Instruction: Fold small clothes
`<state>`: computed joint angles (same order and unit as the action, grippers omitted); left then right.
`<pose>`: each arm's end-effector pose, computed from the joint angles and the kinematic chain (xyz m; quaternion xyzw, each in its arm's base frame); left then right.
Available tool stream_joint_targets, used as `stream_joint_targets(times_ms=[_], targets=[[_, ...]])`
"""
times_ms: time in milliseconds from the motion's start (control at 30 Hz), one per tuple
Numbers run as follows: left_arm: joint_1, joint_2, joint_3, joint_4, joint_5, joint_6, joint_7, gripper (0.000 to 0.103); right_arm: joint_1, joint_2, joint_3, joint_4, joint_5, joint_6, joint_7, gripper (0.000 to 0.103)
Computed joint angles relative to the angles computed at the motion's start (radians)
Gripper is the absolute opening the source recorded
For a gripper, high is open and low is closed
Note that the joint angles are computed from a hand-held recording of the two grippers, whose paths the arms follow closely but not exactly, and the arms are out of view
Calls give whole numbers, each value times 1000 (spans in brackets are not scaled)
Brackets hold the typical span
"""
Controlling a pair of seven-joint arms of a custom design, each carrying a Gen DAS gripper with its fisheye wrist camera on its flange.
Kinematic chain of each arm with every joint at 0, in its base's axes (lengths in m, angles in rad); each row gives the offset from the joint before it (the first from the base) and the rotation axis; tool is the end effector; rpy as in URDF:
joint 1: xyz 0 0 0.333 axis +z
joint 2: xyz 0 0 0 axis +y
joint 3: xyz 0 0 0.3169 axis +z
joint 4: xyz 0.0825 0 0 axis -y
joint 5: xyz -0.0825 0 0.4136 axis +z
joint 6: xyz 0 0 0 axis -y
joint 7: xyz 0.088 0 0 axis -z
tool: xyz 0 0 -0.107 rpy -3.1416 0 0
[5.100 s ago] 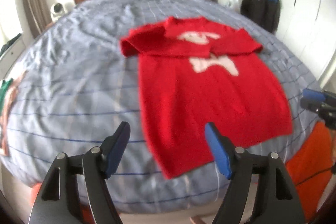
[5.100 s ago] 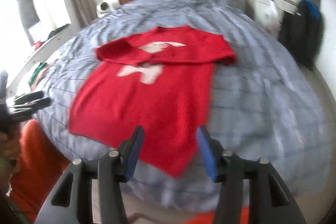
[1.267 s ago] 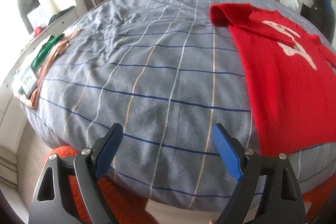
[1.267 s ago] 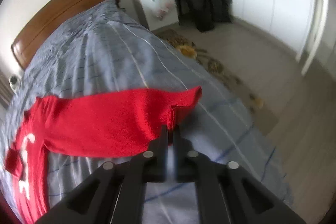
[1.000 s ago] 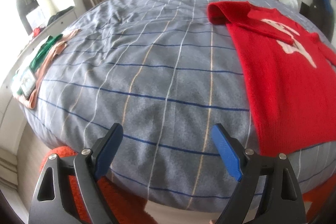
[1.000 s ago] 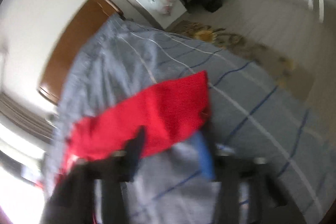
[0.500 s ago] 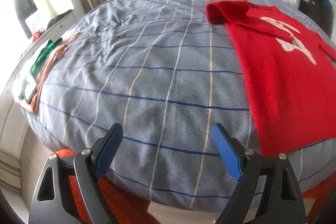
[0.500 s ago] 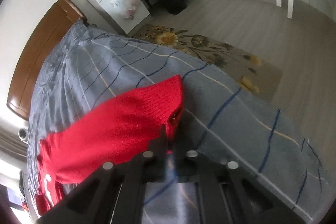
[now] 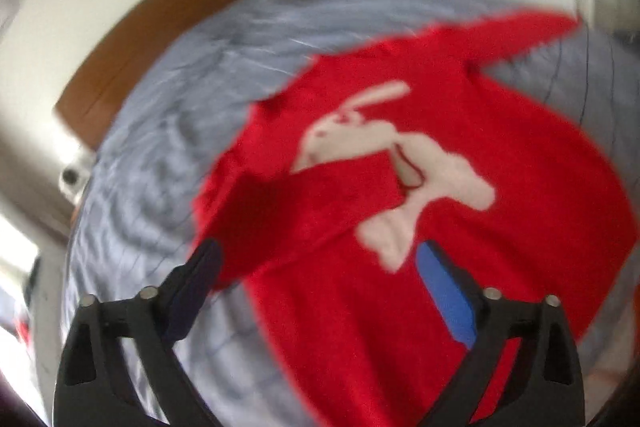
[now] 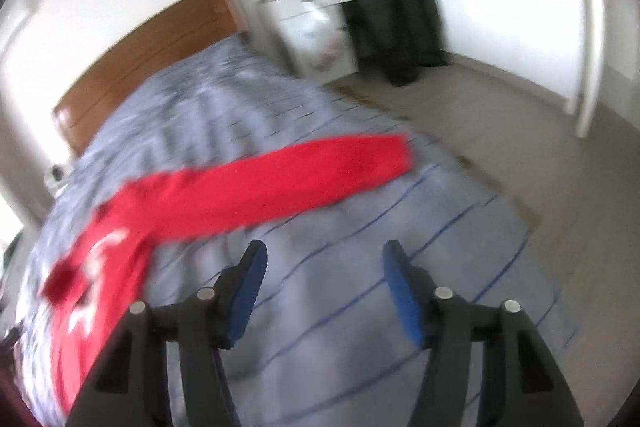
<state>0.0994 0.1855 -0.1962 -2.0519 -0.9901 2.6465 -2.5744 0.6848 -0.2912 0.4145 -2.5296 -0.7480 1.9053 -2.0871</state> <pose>0.6308 -0.0356 0.3671 -0.0688 0.9281 -0.2722 0.2444 0.2406 0.3528 0.3499 -0.1824 0.8936 -0.3319 0.2409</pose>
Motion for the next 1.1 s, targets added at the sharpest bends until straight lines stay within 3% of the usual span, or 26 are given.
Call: stream_joint_targets(times_ms=[133, 300, 367, 400, 433, 567, 667, 733, 833, 867, 1000, 1100], targets=[[-63, 110, 5, 74, 218, 59, -211, 83, 5, 131, 8, 91, -119, 68, 50, 62], [-63, 187, -19, 126, 351, 70, -339, 71, 44, 250, -35, 163, -189, 114, 66, 62], [-63, 201, -22, 138, 402, 33, -413, 47, 58, 280, -55, 185, -207, 125, 61, 62], [-60, 206, -22, 151, 423, -3, -461, 19, 67, 286, -61, 192, -211, 118, 54, 62], [-53, 210, -29, 160, 430, -12, -501, 4, 76, 291, -65, 202, -211, 100, 43, 62], [34, 214, -76, 238, 299, -84, -620, 3, 98, 313, -81, 233, -211, 63, -5, 62], [82, 257, -45, 372, 231, -141, -804, 3, 108, 334, -92, 257, -214, 54, -35, 61], [111, 305, -9, 474, 227, -130, -950, 3, 117, 345, -95, 273, -222, 38, -48, 62], [134, 383, 37, 581, 281, -20, -1098, 3, 127, 360, -101, 290, -231, 27, -61, 62], [128, 427, 79, 635, 325, 17, -1184, 3, 129, 364, -104, 294, -236, 30, -63, 62], [109, 581, 208, 816, 476, 3, -1494, 2, 132, 376, -115, 305, -241, 44, -78, 62], [122, 661, 252, 897, 546, -58, -1648, 2, 137, 392, -120, 323, -244, 43, -100, 62]])
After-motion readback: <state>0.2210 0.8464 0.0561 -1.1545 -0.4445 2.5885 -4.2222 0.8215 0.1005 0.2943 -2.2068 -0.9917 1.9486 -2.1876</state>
